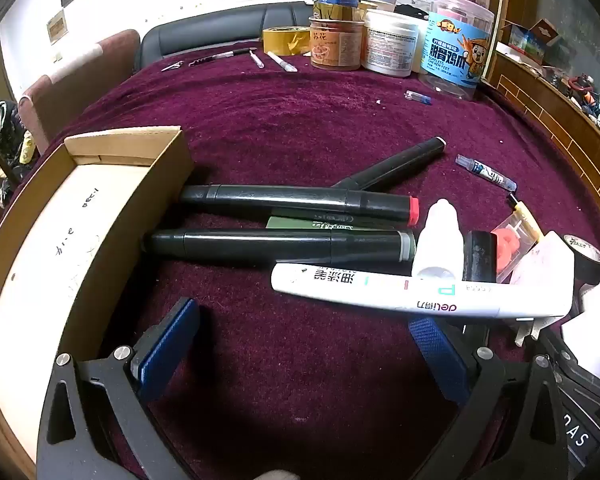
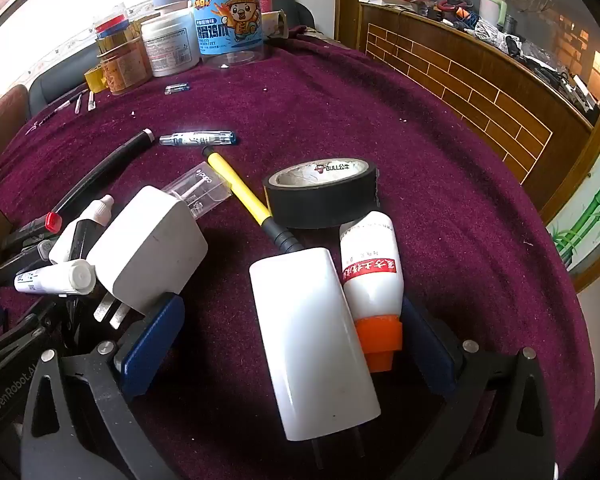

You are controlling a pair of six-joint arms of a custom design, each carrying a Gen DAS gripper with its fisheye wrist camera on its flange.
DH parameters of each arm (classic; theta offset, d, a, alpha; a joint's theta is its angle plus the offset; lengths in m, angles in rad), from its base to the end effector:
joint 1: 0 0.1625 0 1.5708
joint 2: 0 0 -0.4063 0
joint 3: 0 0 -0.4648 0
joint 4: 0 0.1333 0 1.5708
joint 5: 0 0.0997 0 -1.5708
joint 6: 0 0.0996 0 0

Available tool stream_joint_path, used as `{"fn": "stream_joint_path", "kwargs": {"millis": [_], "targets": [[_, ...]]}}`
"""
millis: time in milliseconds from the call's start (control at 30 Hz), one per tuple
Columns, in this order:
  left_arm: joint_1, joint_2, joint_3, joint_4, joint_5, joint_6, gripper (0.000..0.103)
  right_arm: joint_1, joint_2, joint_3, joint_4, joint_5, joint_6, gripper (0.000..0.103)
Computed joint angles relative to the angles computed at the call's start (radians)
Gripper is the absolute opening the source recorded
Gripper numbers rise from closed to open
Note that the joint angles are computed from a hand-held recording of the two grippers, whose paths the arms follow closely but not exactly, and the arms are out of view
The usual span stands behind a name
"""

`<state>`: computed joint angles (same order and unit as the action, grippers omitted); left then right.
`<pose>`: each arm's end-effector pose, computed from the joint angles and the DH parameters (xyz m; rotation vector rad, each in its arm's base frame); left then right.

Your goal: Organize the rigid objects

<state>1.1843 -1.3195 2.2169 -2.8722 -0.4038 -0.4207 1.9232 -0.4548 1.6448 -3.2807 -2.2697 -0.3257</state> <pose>0.0206 -0.5460 0.1959 -0.3106 2.0343 -0.9128 0.2935 -0.5976 -0.1072 0.5735 -2.3189 0.6439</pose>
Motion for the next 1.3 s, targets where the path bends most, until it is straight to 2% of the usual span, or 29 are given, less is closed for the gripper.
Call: {"fn": "stream_joint_path", "kwargs": {"millis": [33, 100, 1300], "targets": [[0.000, -0.002, -0.001, 0.017, 0.002, -0.009, 0.102, 0.000, -0.005, 0.001, 0.023, 0.000, 0.016, 0.103], [-0.001, 0.006, 0.001, -0.023, 0.005, 0.015, 0.102, 0.000, -0.002, 0.000, 0.008, 0.001, 0.006, 0.103], [0.001, 0.004, 0.000, -0.018, 0.000, 0.012, 0.101, -0.001, 0.002, -0.001, 0.001, 0.002, 0.003, 0.103]]}}
